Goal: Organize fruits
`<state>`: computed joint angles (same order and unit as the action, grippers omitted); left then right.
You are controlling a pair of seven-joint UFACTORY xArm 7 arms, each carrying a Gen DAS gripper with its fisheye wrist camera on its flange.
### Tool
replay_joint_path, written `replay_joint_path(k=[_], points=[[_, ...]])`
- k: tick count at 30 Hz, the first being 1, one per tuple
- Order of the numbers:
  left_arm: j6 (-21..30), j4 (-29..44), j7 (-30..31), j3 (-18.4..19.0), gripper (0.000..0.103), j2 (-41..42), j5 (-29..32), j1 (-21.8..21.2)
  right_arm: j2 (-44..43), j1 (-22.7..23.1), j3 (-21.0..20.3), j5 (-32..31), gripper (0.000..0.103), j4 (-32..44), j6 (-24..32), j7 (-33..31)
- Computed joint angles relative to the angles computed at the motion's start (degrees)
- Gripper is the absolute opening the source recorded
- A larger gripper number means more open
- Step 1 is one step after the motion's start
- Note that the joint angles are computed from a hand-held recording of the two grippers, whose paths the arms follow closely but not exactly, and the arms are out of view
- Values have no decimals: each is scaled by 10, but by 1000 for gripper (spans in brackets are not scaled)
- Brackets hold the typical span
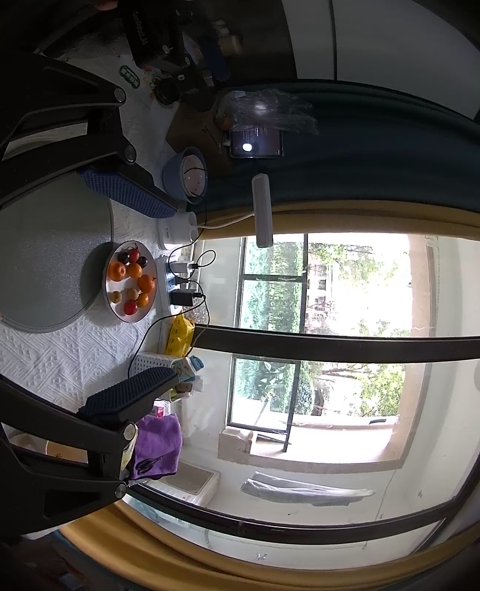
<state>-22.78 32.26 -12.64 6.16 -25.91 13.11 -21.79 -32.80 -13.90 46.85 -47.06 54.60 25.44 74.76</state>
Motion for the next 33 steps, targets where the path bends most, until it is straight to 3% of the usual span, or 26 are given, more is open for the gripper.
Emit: replay_joint_path(k=[17,33], points=[[1,0,-3,13,96,-1,11,-13,27,43,-28,-48,85,9,24,29],[-12,-7,-18,32,96,-4,41,-25,65,138,-85,-121,85,18,81,72]])
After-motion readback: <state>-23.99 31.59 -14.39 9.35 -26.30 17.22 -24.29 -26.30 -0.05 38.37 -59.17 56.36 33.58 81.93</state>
